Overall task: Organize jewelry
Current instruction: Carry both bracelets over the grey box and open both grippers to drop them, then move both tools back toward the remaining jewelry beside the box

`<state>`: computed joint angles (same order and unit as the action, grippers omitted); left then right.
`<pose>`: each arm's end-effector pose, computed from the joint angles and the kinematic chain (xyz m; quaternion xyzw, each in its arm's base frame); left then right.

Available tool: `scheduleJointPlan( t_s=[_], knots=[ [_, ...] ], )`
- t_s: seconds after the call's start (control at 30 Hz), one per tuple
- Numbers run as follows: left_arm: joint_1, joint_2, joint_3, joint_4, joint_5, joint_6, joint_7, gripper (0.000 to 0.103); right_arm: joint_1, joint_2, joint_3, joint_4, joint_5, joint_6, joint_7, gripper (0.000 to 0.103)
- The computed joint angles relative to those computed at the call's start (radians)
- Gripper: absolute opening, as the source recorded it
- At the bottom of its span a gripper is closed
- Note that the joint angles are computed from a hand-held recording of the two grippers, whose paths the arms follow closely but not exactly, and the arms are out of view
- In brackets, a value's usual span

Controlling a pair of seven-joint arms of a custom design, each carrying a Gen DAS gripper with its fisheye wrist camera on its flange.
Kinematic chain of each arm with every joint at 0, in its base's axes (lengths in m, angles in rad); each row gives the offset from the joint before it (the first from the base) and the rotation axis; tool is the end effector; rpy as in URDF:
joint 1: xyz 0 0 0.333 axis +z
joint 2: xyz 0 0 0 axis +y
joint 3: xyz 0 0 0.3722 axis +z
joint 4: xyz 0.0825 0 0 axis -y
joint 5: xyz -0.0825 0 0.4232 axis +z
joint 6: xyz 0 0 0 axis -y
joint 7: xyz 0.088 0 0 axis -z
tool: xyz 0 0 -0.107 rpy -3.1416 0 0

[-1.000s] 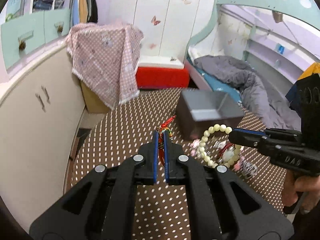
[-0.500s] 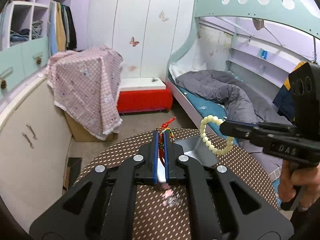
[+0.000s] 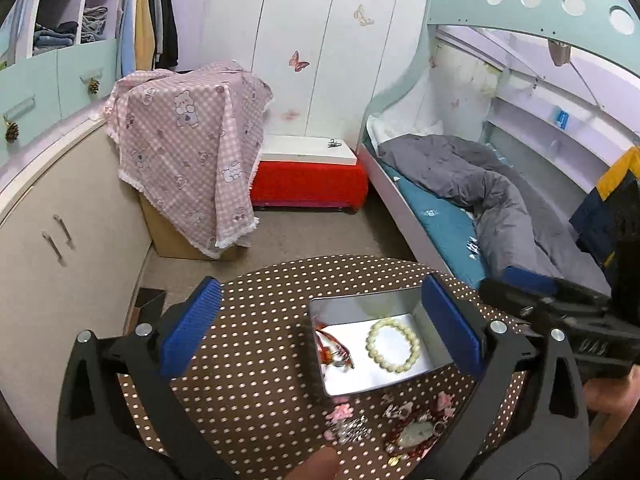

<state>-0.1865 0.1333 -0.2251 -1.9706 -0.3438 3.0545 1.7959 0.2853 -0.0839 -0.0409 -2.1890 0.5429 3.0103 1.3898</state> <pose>0.6303 -0.2377 0.5537 -0.5292 0.7116 -0.4130 0.2073 0.5822 0.1055 0.5602 -0.6064 0.6579 -0.1791 0.4091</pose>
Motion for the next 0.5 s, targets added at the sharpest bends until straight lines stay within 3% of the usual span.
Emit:
scheduleJointPlan(
  t_s=[0.13, 0.27, 0.43, 0.5],
  knots=[
    [-0.006, -0.043, 0.019, -0.052, 0.026, 0.037, -0.044, 0.097, -0.068, -0.041, 0.039, -0.064, -0.226, 0.062, 0.232, 0.096],
    [0.017, -0.095, -0.004, -0.113, -0.064, 0.077, 0.035, 0.097, -0.135, -0.079, 0.085, -0.103, -0.411, 0.078, 0.415, 0.096],
    [0.001, -0.145, -0.003, -0.158, -0.302, 0.097, 0.272, 0.097, -0.312, -0.160, 0.239, -0.153, -0.705, 0.057, 0.704, 0.096],
    [-0.014, -0.159, 0.012, -0.175, -0.329, 0.099, 0.306, 0.097, -0.368, -0.193, 0.293, -0.168, -0.794, 0.043, 0.793, 0.096]
  ],
)
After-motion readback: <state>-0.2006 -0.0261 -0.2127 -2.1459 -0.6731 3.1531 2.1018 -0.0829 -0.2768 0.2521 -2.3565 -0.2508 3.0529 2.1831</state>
